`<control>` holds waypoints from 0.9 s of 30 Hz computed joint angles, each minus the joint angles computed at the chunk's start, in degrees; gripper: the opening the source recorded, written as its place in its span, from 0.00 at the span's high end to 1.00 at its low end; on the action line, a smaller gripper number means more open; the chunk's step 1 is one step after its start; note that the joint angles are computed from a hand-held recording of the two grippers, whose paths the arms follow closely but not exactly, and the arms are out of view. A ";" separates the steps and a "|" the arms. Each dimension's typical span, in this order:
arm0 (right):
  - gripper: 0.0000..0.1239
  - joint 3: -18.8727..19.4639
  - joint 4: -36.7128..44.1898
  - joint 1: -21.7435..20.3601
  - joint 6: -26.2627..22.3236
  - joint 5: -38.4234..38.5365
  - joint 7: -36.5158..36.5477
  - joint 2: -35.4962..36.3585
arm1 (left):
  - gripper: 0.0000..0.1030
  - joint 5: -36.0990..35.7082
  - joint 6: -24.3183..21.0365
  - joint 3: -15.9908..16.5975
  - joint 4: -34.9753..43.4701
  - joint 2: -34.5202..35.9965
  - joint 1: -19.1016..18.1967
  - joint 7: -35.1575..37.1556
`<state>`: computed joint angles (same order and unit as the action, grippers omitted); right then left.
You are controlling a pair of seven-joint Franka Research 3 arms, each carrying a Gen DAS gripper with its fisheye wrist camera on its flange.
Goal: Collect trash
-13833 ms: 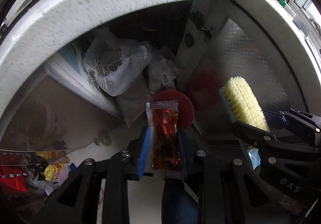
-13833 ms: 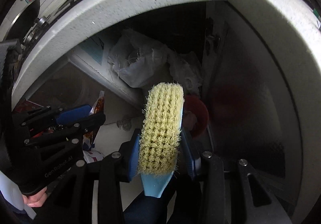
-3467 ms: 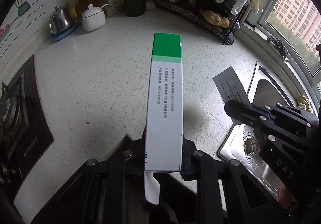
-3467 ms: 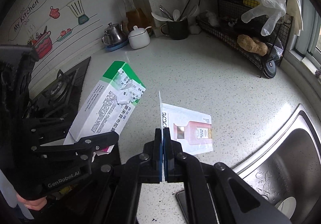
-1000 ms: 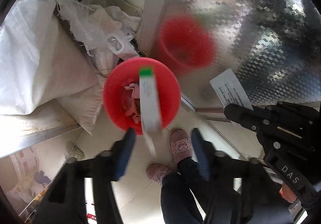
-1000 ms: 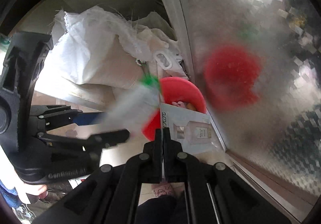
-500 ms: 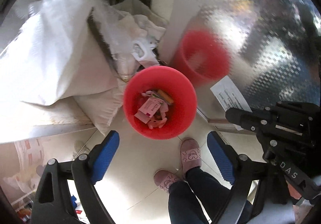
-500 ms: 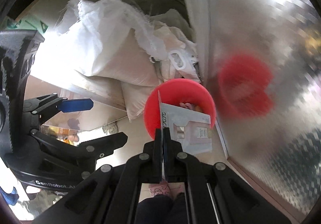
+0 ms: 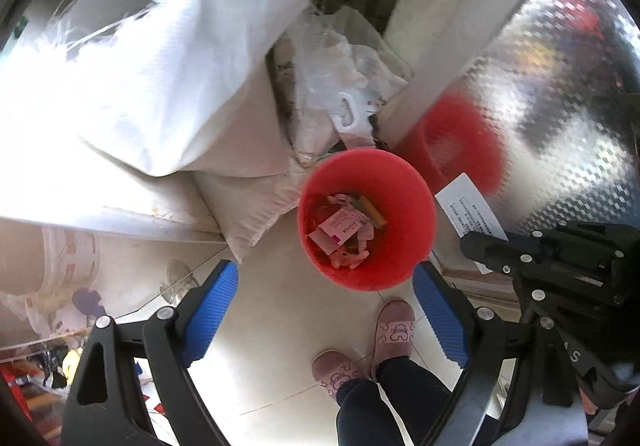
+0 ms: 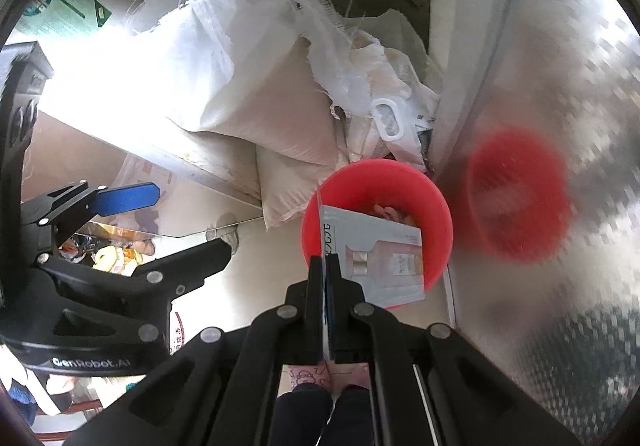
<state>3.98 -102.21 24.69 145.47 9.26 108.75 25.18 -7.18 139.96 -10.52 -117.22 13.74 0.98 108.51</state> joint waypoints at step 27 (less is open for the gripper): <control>0.58 -2.89 1.29 4.19 -9.82 -15.84 10.48 -7.15 | 0.15 3.64 -1.13 1.72 -3.26 -10.00 -0.74 -6.15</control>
